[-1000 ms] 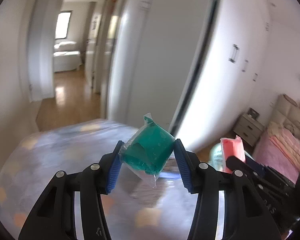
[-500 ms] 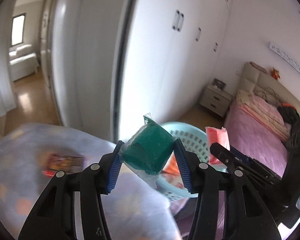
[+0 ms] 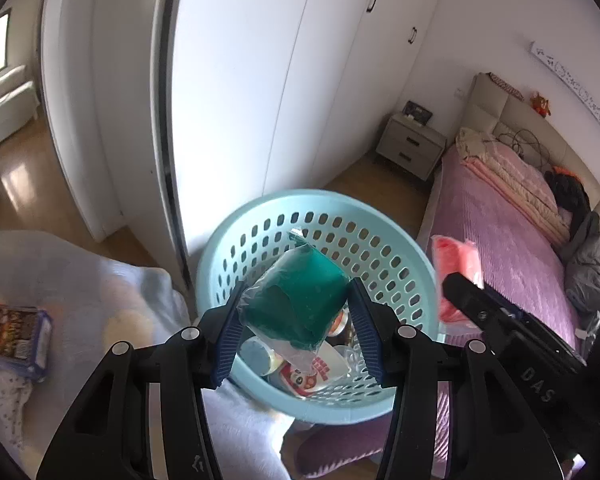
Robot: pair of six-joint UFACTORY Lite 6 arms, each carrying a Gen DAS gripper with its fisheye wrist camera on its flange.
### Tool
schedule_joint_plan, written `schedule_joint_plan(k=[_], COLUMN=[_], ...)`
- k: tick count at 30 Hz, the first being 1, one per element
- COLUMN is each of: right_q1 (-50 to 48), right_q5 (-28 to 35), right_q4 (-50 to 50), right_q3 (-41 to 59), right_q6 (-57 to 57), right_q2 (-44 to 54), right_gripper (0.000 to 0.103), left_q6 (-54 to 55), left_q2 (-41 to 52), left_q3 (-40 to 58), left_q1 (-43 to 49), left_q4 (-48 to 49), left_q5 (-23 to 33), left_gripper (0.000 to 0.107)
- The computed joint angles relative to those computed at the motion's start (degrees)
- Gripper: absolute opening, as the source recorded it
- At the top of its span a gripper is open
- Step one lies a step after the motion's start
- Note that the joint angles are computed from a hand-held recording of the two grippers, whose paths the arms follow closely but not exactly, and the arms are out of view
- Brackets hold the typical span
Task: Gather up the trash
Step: 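Carry both pouches over the teal basket and open both tools to drop them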
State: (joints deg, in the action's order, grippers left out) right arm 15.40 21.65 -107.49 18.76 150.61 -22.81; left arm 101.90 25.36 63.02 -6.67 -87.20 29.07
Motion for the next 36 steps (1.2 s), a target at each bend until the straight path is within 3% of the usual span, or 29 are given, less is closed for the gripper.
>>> schedule_joint_plan(k=[10,12,14,19,20,21,23,31,36], right_q1=[-8.2,-8.7,-9.9,-10.7,-11.1,-11.1,-10.4,-5.8,1.4], right_q5=[-3.7,-3.9,-4.5,-5.0,-5.3,-5.6,-5.8,-6.8,-5.0], right_q4=[-19.7,-21.0,-25.0,-28.7,-31.8,-32.7,-29.2,-24.1,-3.4], right_q3=[5.2,7.2,8.7,12.2,12.7,13.6,15.0,11.5,8.7], right_q6=[15.1,16.0,19.0,22.0,24.7,25.3,21.9,19.4,1.4], right_q2=[10.1,12.5,14.6,19.4,20.2,21.3,22.8,15.5,6.0], right_gripper=[0.035,0.035,0.035,0.035,0.038,0.047,0.054,0.055,0.055], left_q6=[-5.0,-5.6,-6.1,-4.9,-4.7,-4.7,-5.4,-1.0,-1.3], left_q2=[9.4,9.9,9.9,8.1,7.5,6.6,4.1,-11.9,-20.0], left_q3=[8.4,8.9,9.1,8.0,7.6,6.9,5.3,-6.1,-10.8], left_q1=[-1.9,-1.9,-0.9,2.1,2.8,3.8,6.7,16.8,25.2], left_q4=[3.1,3.4,3.9,3.3,3.1,3.1,4.2,4.6,7.6], left_q5=[-1.5,-1.1,-0.1,2.5,2.8,3.6,6.4,14.2,20.8], left_gripper=[0.051,0.054,0.064,0.065,0.066,0.066,0.066,0.072,0.072])
